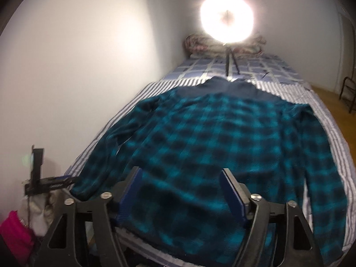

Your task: Fold large clothes

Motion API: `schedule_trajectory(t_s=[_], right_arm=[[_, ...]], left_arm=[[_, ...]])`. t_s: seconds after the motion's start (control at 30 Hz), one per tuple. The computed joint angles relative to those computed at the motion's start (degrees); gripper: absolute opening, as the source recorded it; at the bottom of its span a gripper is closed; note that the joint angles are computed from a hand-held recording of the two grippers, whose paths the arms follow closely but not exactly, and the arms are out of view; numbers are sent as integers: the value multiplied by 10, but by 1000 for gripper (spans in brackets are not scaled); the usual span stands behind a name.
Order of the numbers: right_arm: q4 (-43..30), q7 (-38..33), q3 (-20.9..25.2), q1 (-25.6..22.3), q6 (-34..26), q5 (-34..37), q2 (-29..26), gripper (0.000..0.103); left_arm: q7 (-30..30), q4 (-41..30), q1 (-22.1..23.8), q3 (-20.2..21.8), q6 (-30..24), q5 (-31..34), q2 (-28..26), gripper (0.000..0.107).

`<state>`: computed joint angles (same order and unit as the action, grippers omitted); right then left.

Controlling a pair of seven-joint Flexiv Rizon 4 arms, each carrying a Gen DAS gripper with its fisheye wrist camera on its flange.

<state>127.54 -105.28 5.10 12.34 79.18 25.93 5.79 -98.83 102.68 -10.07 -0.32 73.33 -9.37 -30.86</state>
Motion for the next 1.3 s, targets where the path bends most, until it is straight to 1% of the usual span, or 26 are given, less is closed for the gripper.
schedule_trajectory(t_s=[0.1,0.13,0.17,0.2,0.23,0.27,0.37,0.5,0.57,0.63,0.67,0.7,0.77,0.8,0.83,0.9,1.0,1.07,1.1,1.17,1.23,1.3], right_arm=[[-3,-8,4,4,-5,-6,-9,69],[-5,-12,5,5,-7,-7,-13,68],[-8,-17,6,6,-11,-8,-18,67],[-12,-22,7,6,-20,-7,-19,67],[-16,-27,8,6,-26,-6,-23,65],[-21,-30,10,6,-34,-6,-29,63],[-38,-45,16,2,-59,6,-42,59],[-67,-51,23,-7,-91,14,-68,57],[-84,-54,27,-15,-112,20,-79,57],[-120,-69,27,-27,-156,46,-96,56],[-145,-78,27,-34,-183,61,-107,52],[-162,-81,29,-39,-196,67,-116,50],[-211,-82,32,-47,-223,76,-144,44],[-231,-83,36,-52,-234,82,-155,44],[-266,-89,41,-60,-260,97,-172,43],[-324,-85,49,-68,-293,110,-205,42],[-412,-55,58,-63,-323,88,-262,42],[-480,-29,63,-49,-340,55,-312,42],[-502,-18,67,-45,-345,41,-329,42],[-560,9,73,-31,-368,8,-372,41],[-627,36,78,-15,-399,-22,-421,40],[-676,54,85,-5,-427,-43,-459,40]], left_arm=[[-1,-19,3,2,-15,-1,-19,61],[4,-22,7,-2,-17,-3,-24,56],[9,-26,8,-3,-19,-2,-27,43],[14,-30,7,-3,-21,2,-30,34],[17,-34,5,-1,-21,5,-32,14],[19,-37,4,-1,-20,7,-33,3],[24,-35,4,-7,5,4,-28,1],[63,-13,24,-45,65,-16,0,0],[79,-10,20,-47,86,-16,12,0],[110,-5,27,-68,113,-19,24,0],[121,-7,25,-72,121,-20,26,0],[133,-9,25,-80,126,-23,28,0],[167,-5,44,-118,133,-41,31,0],[182,-6,49,-133,135,-50,29,0],[197,-3,55,-148,137,-58,31,0],[227,-6,61,-172,136,-71,27,0],[260,-8,60,-190,139,-87,24,0],[270,-11,52,-189,144,-93,22,0],[276,-15,51,-192,143,-96,19,0],[290,-20,57,-206,136,-109,14,0],[295,-28,52,-204,136,-116,6,0],[300,-30,51,-203,135,-122,3,0]])
